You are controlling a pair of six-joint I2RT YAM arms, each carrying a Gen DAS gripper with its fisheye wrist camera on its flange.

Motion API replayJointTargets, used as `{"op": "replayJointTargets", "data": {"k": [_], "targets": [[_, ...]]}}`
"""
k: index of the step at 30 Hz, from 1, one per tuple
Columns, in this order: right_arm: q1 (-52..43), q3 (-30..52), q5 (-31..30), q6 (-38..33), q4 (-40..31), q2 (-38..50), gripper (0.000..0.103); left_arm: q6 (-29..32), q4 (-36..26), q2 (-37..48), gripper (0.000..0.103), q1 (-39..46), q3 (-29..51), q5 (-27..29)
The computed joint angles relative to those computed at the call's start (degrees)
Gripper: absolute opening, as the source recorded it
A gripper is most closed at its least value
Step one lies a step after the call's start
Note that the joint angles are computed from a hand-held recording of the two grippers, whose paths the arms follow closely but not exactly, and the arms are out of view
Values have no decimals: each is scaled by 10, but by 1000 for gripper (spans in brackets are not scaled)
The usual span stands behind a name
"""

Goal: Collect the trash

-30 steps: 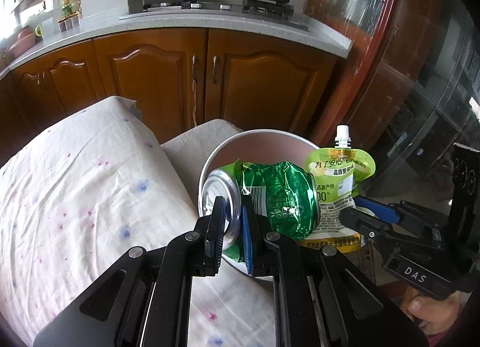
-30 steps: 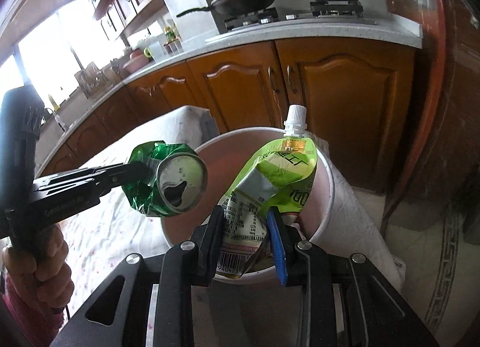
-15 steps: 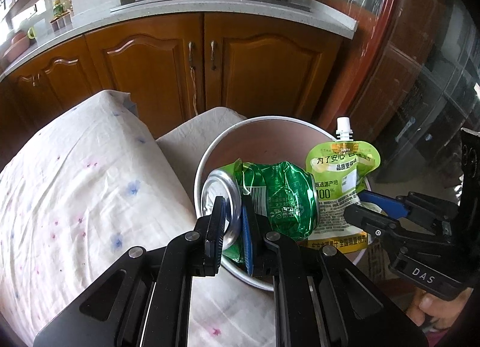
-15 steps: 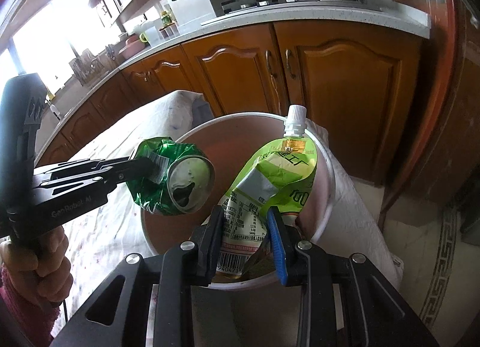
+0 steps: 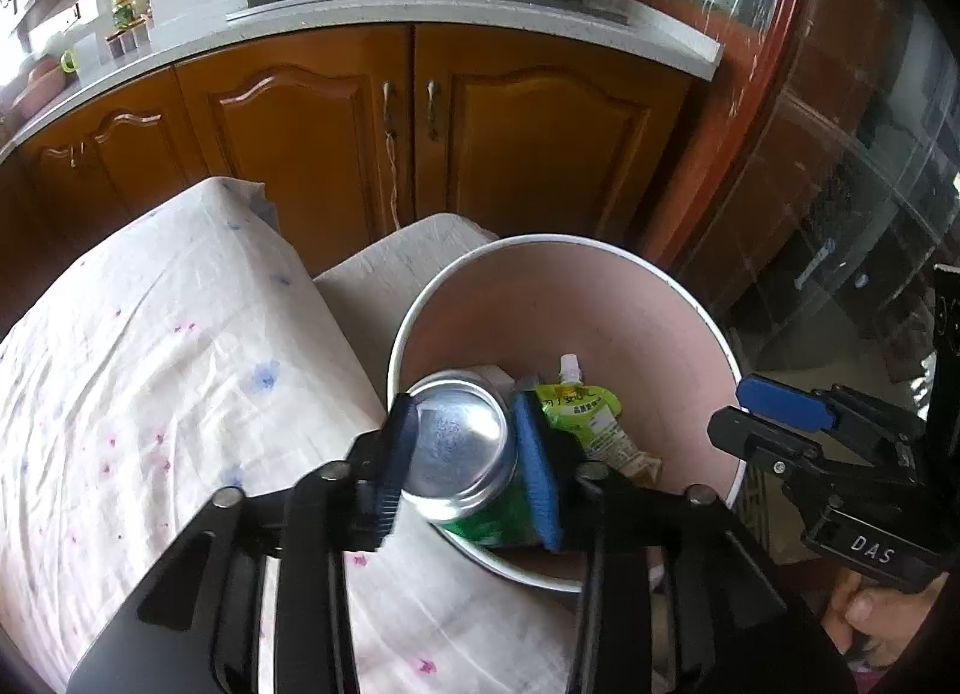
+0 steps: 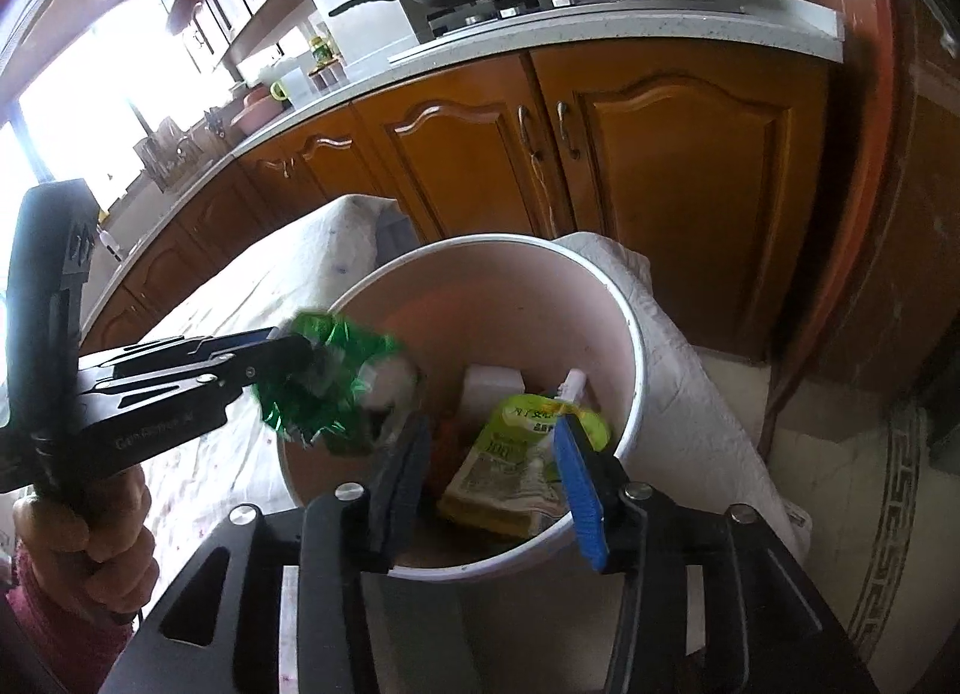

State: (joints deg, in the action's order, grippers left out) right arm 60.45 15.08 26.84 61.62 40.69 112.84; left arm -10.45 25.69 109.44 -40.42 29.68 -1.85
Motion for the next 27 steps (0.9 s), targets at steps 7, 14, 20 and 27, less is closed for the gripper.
{"op": "replayJointTargets", "data": {"k": [7,14,20,27], "targets": [[32,-32,36,44,30,-12,51,-8,17,-28,38,11,-33,5],[90,-50,102,106,74,-2,68,-19,53,-68,45,30,-90,11],[146,-41,160,165,53,-7,79,-27,75,-111,57,51,-146,20],[207,-1,214,230,5,0,84,-24,107,-171,67,92,-226,38]]}}
